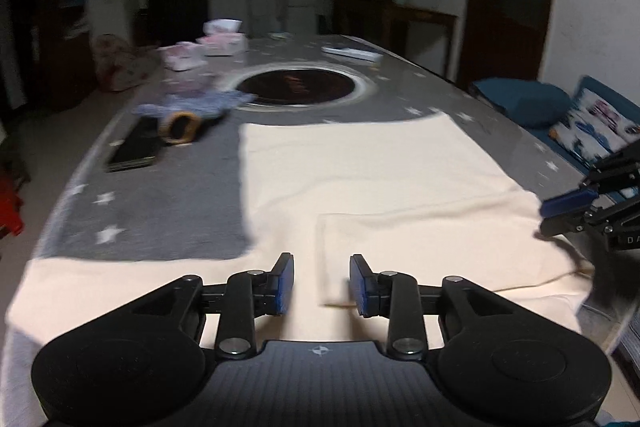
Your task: Fold clothes
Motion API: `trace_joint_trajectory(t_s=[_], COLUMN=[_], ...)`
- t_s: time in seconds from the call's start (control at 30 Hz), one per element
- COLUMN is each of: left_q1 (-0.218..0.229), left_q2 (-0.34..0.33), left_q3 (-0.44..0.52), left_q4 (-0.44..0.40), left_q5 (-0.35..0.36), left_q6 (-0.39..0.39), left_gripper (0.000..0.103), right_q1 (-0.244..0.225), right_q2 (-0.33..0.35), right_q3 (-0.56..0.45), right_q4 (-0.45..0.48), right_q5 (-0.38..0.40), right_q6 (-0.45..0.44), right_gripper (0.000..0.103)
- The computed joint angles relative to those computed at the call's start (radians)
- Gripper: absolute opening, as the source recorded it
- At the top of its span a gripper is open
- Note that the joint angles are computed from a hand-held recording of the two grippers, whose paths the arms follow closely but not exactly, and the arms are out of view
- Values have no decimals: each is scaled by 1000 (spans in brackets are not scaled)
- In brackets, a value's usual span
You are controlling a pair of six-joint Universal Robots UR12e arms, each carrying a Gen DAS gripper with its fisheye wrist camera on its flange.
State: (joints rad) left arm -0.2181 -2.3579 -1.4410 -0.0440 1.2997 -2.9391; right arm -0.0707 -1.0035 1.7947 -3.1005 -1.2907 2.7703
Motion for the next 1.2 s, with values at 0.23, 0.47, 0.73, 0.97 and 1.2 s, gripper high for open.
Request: trace_joint_trajectory(t_s=[0.23, 0.47, 0.73, 0.97, 1.2], left_q1=[29, 48, 66, 77, 80], left_q2=[23, 8, -21, -41, -35], left_q3=[-44, -29, 19, 42, 46], left_q4=[57, 51, -23, -21, 7], left_q5=[163, 394, 516, 493, 422], left_q6=[-159, -285, -413, -426, -437], left_gripper=[34, 34, 39, 27, 6], right_q1=[1, 7, 12, 16, 16], right_q2=[24, 33, 32, 26, 20], right_q3=[-25, -38, -39, -35, -25], right_q4=[-11, 3, 15, 2, -34], right_q5=[18, 9, -8, -9, -2], right_q6=[35, 39, 42, 44, 66], right_gripper=[18, 18, 20, 23, 24])
